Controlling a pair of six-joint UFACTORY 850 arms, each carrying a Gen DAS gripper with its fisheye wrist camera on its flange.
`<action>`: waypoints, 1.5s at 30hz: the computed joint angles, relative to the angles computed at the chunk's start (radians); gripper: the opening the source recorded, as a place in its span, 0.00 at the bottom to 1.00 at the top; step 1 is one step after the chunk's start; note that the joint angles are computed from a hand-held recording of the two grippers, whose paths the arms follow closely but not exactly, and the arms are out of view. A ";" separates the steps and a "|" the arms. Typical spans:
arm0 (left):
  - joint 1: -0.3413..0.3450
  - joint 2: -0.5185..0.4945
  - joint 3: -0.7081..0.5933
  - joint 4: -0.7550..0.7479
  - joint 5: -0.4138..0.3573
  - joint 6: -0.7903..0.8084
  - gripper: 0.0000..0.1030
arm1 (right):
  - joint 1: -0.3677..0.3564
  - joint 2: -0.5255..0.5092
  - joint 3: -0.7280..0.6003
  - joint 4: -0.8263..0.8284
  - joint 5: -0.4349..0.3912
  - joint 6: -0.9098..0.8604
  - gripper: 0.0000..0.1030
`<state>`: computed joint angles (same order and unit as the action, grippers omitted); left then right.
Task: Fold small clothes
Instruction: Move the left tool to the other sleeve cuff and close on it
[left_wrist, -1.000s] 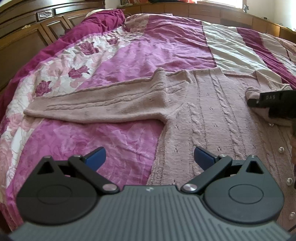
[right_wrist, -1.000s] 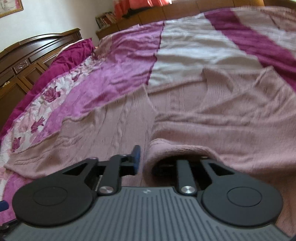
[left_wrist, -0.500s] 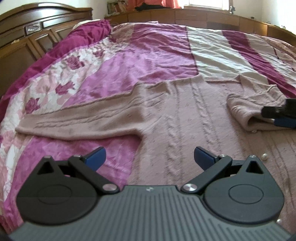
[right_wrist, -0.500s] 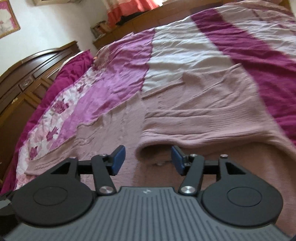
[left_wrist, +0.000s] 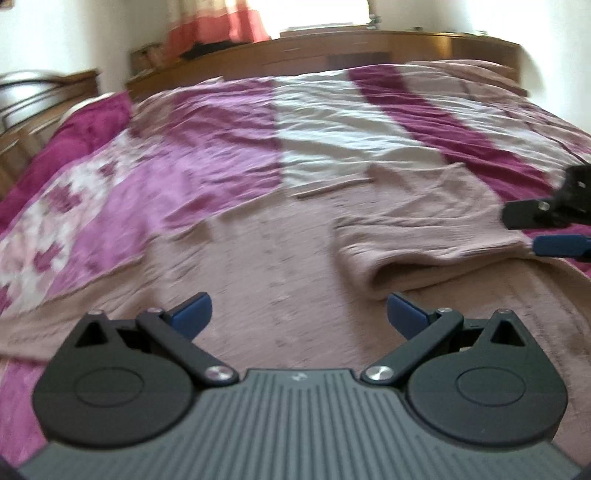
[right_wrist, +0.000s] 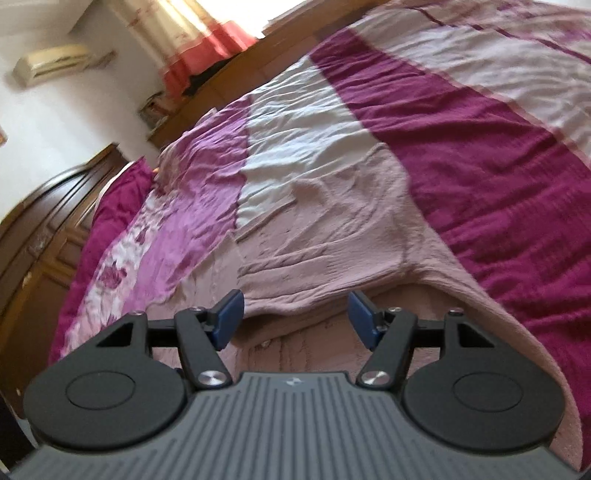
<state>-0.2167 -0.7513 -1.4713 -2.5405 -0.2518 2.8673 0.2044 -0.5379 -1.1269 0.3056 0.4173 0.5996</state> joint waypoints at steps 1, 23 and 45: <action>-0.008 -0.006 -0.008 0.043 -0.003 -0.029 0.97 | -0.004 0.004 0.007 0.000 0.000 0.017 0.68; -0.126 -0.161 -0.181 0.588 -0.135 -0.298 0.60 | -0.064 0.050 0.133 0.000 0.105 0.225 0.68; -0.121 -0.235 -0.302 0.943 -0.208 -0.656 0.43 | -0.072 0.038 0.140 -0.001 0.101 0.245 0.68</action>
<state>-0.3377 -0.9861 -1.7730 -1.5978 -0.4599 2.2109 0.1325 -0.4995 -0.9873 0.3047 0.5186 0.8449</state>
